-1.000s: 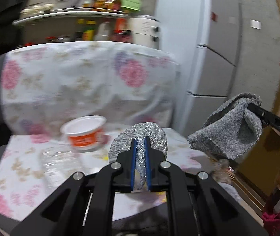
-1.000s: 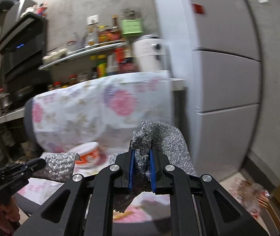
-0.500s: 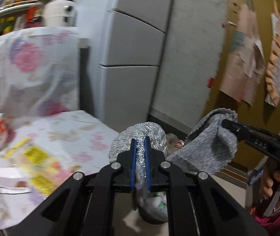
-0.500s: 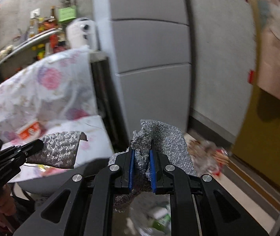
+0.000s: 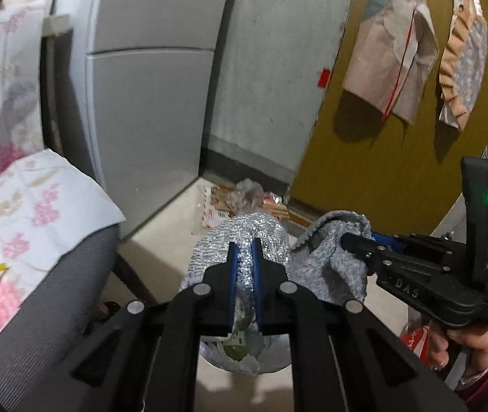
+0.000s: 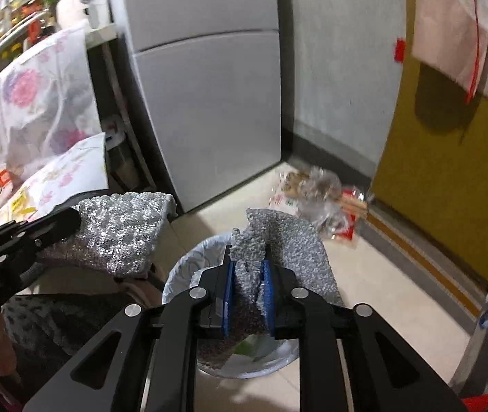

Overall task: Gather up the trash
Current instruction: 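Carry the scrubber and grey cloth over the trash bin and open both tools, then move both tools back over the chair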

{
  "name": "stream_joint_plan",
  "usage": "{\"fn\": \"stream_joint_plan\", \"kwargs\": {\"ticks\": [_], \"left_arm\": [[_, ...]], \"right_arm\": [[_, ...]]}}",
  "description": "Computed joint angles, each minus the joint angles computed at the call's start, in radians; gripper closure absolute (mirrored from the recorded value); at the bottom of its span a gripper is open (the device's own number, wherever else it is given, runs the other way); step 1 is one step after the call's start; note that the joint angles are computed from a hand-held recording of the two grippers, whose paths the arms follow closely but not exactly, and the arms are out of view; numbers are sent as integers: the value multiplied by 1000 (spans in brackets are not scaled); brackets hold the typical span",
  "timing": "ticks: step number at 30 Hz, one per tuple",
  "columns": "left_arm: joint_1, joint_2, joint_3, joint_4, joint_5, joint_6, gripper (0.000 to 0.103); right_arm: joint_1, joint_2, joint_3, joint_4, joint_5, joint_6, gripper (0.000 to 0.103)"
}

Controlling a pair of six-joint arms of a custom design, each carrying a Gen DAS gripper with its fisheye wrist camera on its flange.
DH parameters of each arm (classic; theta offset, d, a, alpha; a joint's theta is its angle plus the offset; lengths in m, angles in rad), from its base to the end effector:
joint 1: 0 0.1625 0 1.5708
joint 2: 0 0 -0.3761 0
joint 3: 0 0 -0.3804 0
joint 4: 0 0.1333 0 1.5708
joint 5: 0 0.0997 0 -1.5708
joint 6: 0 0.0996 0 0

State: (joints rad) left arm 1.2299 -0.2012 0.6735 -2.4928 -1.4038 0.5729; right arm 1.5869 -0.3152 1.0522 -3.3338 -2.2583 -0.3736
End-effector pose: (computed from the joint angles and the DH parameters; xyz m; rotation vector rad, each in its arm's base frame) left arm -0.1395 -0.8415 0.0195 1.2130 2.5916 -0.6222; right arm 0.0823 -0.7555 0.0688 -0.0089 -2.1458 1.0322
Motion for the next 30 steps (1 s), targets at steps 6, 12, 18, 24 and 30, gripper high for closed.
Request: {"fn": "stream_joint_plan", "kwargs": {"ticks": [6,12,18,24,30], "left_arm": [[1,107,-190,138,17,-28,69],[9,114,-239,162,21,-67,69],[14,-9,-80,24,115,-69,68],[37,-179,141,-155,213,-61,68],[62,-313,307,-336,318,-42,65]], "right_arm": [[-29,2,-39,79,19,65,63],[-25,-31,-10,43,30,86,57],[27,-33,-15,-22,74,25,57],[97,54,-158,89,171,-63,57],[159,233,-458,298,260,-122,55]]}}
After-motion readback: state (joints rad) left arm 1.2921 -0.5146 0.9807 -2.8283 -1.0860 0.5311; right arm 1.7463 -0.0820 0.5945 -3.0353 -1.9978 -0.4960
